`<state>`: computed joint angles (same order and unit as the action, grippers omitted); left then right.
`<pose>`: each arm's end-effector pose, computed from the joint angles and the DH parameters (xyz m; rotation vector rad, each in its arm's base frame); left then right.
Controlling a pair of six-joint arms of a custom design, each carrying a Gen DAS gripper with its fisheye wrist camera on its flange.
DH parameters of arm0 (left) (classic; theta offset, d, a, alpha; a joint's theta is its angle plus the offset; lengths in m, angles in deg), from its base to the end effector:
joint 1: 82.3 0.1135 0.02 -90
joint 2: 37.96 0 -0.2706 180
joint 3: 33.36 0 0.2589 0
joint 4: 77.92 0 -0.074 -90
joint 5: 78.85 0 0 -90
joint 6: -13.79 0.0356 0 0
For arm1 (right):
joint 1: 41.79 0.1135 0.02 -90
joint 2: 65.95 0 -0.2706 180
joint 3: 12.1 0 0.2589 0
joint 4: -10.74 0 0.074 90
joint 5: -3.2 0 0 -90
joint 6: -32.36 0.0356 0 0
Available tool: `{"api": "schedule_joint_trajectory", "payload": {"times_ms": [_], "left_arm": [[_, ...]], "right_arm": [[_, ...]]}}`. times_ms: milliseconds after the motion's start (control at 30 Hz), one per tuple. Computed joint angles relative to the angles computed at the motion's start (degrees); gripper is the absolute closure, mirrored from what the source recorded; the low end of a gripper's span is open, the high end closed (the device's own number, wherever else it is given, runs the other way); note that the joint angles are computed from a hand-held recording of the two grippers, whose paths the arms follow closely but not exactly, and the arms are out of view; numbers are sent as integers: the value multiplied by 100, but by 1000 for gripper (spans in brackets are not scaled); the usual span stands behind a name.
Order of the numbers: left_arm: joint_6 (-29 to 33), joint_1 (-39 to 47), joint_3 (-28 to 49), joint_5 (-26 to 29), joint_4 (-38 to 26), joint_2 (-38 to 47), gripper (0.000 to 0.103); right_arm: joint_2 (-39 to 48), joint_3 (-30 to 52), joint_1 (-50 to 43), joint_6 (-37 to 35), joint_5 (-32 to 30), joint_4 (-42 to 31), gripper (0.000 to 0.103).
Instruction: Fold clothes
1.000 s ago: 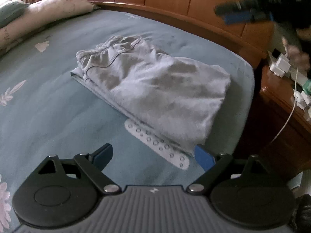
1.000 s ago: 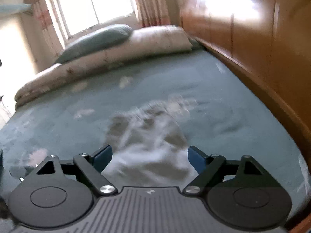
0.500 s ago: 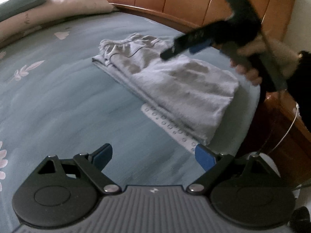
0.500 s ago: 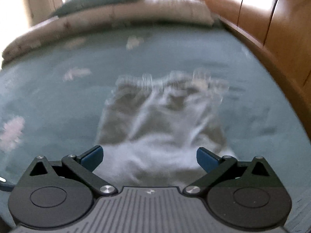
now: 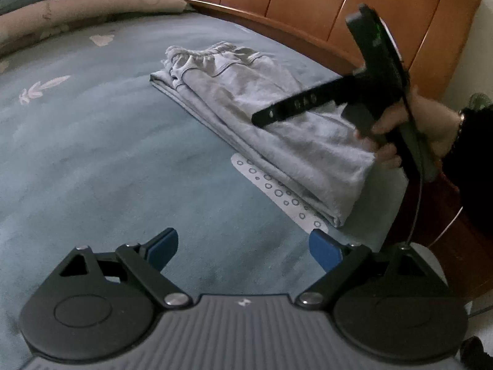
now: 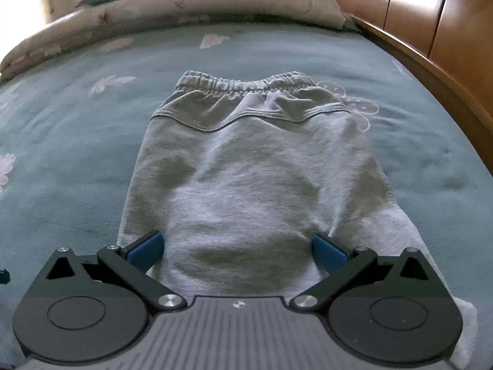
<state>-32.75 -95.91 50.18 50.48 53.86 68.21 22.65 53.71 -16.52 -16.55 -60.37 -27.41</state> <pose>0.3520 -0.1084 0.1779 1.3508 2.1630 -0.7684 0.2812 0.1152 0.1912 0.4888 2.4260 -0.1351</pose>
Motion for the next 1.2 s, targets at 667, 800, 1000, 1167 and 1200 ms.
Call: {"api": "schedule_joint_trajectory", "payload": {"times_ms": [667, 800, 1000, 1167, 1200], "left_arm": [[-187, 329, 335, 4, 287, 349, 11], [-192, 337, 407, 154, 262, 411, 11], [-109, 250, 331, 94, 308, 379, 11], [-172, 245, 406, 13, 295, 453, 11], [-192, 237, 410, 0, 291, 459, 11]], "right_arm": [[1897, 1969, -927, -1205, -473, 429, 0], [1356, 1762, -805, -1511, -148, 670, 0], [1916, 2418, -1233, -1437, -132, 536, 0], [2497, 2773, -1419, -1295, -420, 576, 0], [2510, 2769, -1431, -1250, -437, 604, 0]]}}
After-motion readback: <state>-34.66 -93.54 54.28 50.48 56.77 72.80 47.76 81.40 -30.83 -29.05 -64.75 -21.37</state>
